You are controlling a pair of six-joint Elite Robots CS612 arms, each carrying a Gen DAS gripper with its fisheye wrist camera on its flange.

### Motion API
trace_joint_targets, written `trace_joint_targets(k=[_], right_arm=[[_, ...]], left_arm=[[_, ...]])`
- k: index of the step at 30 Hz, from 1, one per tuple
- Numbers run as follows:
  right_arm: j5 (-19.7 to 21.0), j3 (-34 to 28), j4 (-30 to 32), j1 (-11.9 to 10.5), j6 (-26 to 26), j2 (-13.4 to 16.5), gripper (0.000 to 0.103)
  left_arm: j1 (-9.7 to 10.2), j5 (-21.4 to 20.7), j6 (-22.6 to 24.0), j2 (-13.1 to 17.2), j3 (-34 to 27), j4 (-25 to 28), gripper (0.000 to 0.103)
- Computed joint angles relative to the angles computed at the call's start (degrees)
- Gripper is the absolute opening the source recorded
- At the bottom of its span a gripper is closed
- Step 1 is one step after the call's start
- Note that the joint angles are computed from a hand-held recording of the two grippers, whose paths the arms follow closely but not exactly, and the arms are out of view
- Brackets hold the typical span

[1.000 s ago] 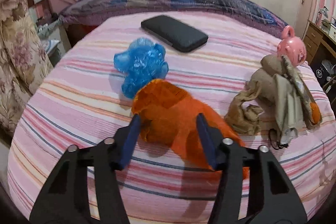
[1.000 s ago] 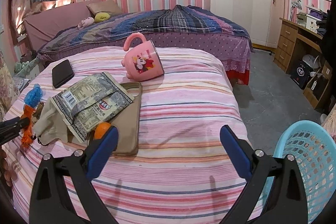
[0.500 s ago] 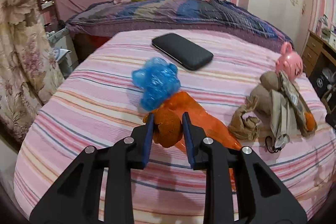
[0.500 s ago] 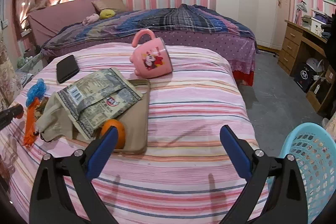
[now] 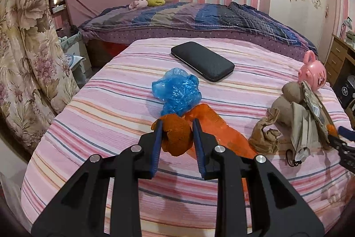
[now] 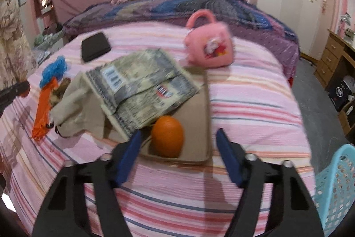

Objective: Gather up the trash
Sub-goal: 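Grasp the orange fruit with the right gripper and lift it off the board, then carry the orange fruit with the right gripper into the blue basket and release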

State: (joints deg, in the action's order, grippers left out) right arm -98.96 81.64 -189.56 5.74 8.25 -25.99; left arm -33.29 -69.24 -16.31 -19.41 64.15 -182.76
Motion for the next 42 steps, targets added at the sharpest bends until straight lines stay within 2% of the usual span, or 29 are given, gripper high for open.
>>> trace_joint_targets(k=[3,4,17,28,33,36,42], right_arm=[[0.68,-0.31,0.58,0.07,-0.47,0.14,0.034],[0.65,-0.38,0.72,0.13,-0.62,0.16,0.032],[-2.38,2.82,-9.87,0.33,-0.18,-0.49,0.030],[-3.17,8.80,-16.23,-0.56,1.30,-3.09,0.030],[-4.54,12.50,-19.26,-1.05,0.07,-4.82,0.030],[-5.28,14.95,-21.23,-1.71,-0.64,-6.00,0.030],[-6.07,20.42,-24.87,-4.40,0.71,-8.38,0.030]], left_arm=[[-0.18,0.26,1.19,-0.14,0.31,-0.70,0.026],[-0.24,0.45,1.43,-0.17,0.38,-0.89,0.026],[-1.53,1.04,2.34,-1.59,3.05,-5.15,0.026],[-4.25,2.04,3.37,-2.71,5.47,-9.10,0.026],[-6.02,2.82,6.00,-3.28,6.99,-11.40,0.026],[-6.92,2.06,6.02,-3.43,7.15,-10.59,0.026],[-9.38,2.68,6.68,-3.08,6.21,-10.05,0.026]])
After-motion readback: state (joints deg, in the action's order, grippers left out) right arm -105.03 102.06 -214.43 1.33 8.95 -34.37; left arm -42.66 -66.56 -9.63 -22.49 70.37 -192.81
